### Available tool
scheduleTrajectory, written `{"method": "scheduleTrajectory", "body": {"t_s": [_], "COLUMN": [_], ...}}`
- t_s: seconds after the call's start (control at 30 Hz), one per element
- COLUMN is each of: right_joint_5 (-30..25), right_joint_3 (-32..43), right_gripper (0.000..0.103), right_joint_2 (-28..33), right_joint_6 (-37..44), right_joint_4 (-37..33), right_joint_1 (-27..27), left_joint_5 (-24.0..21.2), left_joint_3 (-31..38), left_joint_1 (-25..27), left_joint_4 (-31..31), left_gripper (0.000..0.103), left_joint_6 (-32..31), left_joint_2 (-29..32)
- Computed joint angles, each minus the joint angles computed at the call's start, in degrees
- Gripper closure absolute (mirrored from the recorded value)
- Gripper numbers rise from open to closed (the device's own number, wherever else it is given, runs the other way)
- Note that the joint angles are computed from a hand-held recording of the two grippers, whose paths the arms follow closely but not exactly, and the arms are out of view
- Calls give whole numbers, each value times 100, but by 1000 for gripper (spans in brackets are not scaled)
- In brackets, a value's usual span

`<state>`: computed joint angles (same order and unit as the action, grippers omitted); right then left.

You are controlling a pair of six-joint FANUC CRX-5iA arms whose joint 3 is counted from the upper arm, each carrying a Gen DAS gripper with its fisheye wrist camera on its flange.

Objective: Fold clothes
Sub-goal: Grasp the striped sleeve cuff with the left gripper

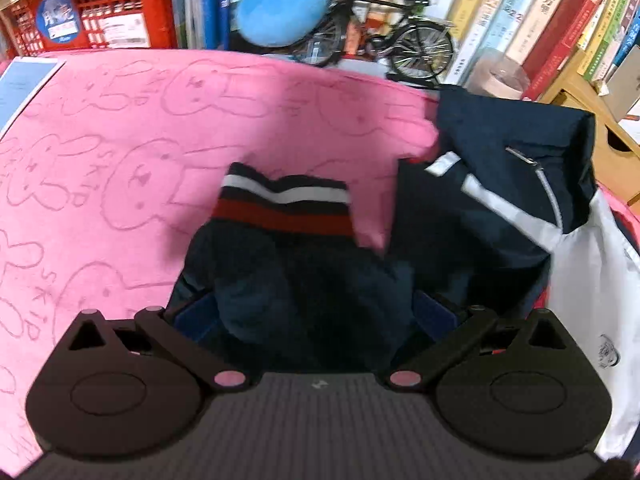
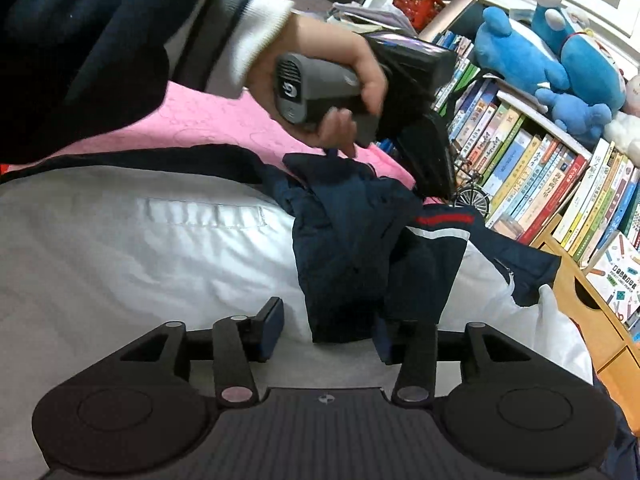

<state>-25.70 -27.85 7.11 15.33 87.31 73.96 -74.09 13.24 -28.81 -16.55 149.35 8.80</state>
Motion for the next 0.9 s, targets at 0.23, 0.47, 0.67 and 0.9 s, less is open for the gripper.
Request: {"method": "scheduleTrajectory", "body": {"t_s": [0.23,0.47,0.67,0.9], "right_joint_5": [-164,-381,-13,1188], "right_joint_3": [57,40,-212,-99], "right_gripper": [52,47,42,26], "right_joint_2": [45,-7,-435,-765], "right_joint_6": [93,106,121,-1570], "right_joint_4": [-127,-288,-576,1278], "right_joint_1": [95,221,250,-539], "left_joint_5": [33,1303,2152,1060], "left_joint_3": [-106,-1959,-4123,-4717], "left_joint_1": [-454,-184,-336,-3232], "left_joint_4": [-893,-1032,-877,-3029], "left_gripper": [29,64,64,56], "left_joint_6": [-94,462,1331,4673], "left_joint_2": [-46,-2035,-4402,-5260]}}
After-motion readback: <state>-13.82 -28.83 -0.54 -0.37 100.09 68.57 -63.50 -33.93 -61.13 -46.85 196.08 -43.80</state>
